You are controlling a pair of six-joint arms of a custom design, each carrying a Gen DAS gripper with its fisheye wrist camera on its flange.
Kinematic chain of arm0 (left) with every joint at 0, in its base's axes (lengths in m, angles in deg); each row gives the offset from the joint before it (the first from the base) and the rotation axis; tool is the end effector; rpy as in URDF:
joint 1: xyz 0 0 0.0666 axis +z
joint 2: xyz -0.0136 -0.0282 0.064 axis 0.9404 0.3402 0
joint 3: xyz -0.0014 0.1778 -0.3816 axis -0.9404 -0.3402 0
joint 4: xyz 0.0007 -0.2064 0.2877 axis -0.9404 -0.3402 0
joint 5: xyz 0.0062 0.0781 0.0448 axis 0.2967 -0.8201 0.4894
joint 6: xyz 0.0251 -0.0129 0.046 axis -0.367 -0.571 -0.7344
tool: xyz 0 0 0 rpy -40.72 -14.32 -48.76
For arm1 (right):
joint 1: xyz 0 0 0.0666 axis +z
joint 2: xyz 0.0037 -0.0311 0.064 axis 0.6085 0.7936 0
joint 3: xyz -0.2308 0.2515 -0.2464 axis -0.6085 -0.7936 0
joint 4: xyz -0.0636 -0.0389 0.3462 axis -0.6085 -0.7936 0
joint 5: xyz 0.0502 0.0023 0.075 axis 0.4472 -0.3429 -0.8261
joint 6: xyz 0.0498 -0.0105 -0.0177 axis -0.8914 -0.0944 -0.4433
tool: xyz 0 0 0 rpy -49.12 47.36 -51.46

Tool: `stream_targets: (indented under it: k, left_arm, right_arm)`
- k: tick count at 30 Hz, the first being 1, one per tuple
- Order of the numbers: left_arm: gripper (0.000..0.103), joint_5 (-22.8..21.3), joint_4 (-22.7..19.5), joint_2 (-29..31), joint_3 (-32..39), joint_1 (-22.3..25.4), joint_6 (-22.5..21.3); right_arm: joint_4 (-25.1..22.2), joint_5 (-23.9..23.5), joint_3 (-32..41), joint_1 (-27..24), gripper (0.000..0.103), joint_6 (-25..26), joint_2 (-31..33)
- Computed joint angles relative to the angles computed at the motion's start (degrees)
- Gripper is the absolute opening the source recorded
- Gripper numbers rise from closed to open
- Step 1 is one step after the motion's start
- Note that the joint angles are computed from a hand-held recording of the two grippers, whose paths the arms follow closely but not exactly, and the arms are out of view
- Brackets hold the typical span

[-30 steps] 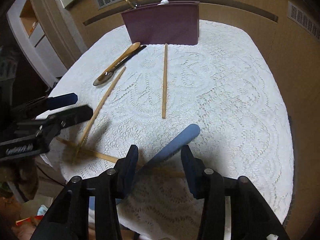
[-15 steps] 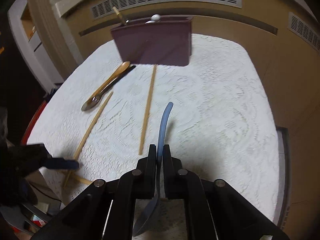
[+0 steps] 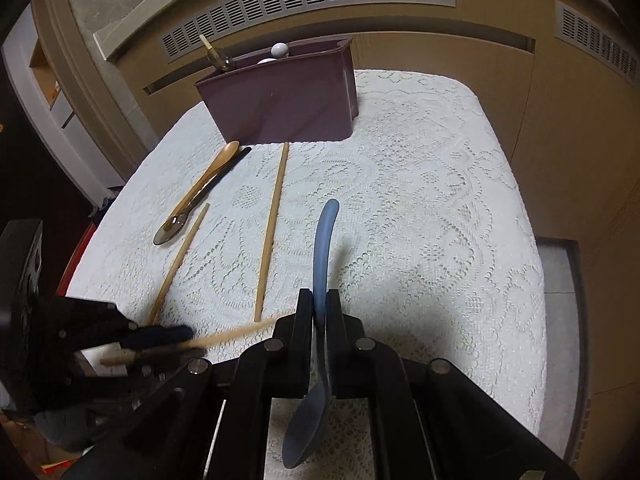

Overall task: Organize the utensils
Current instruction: 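Grasp a wooden chopstick with the left tool while the right tool holds the blue spoon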

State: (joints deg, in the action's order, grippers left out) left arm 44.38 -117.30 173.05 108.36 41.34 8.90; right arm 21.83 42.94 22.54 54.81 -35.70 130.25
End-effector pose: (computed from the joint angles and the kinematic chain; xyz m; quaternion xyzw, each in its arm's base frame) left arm 0.4653 -0.2642 0.3802 0.3894 0.8851 -0.1252 0.2222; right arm 0.4371 0.1328 0.3807 0.0662 0.9413 0.0780 0.3218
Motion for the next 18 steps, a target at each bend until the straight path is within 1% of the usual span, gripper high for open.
stream_targets:
  k: [2, 4, 5, 6, 8, 12, 16, 18]
  left_arm:
    - [0.012, -1.86, 0.06, 1.60, 2.14, 1.08, 3.56]
    - [0.012, -0.91, -1.21, 3.02, 4.31, 2.07, 6.00]
    - [0.012, -0.24, -1.78, 3.39, 4.97, 2.24, 6.46]
    - [0.012, 0.08, -2.23, 3.71, 5.52, 2.18, 6.48]
    - [0.012, -1.08, -2.97, 4.95, 7.20, 1.38, 6.18]
    - [0.012, -4.90, -5.32, 7.75, 11.35, -0.79, 5.57]
    - [0.012, -8.28, -7.42, 9.74, 14.51, -2.61, 5.32]
    - [0.012, -9.87, -8.45, 10.50, 15.80, -3.32, 4.54]
  right_arm:
    - [0.62, -1.24, -0.36, -0.16, 0.006, -0.06, 0.07]
    - [0.88, -1.62, -0.57, 0.05, 0.006, -0.15, 0.41]
    - [1.10, -1.94, -0.73, 0.14, 0.006, -0.37, 0.59]
    - [1.34, -2.26, -0.89, 0.24, 0.006, -0.52, 0.75]
    - [1.77, -2.60, -1.08, 0.34, 0.006, -0.82, 0.95]
    - [3.11, -3.61, -1.79, 0.23, 0.006, -1.42, 0.56]
    - [3.24, -3.19, -1.84, 0.01, 0.006, -1.15, 0.45]
    - [3.36, -3.43, -1.94, -0.60, 0.006, -1.59, 0.41]
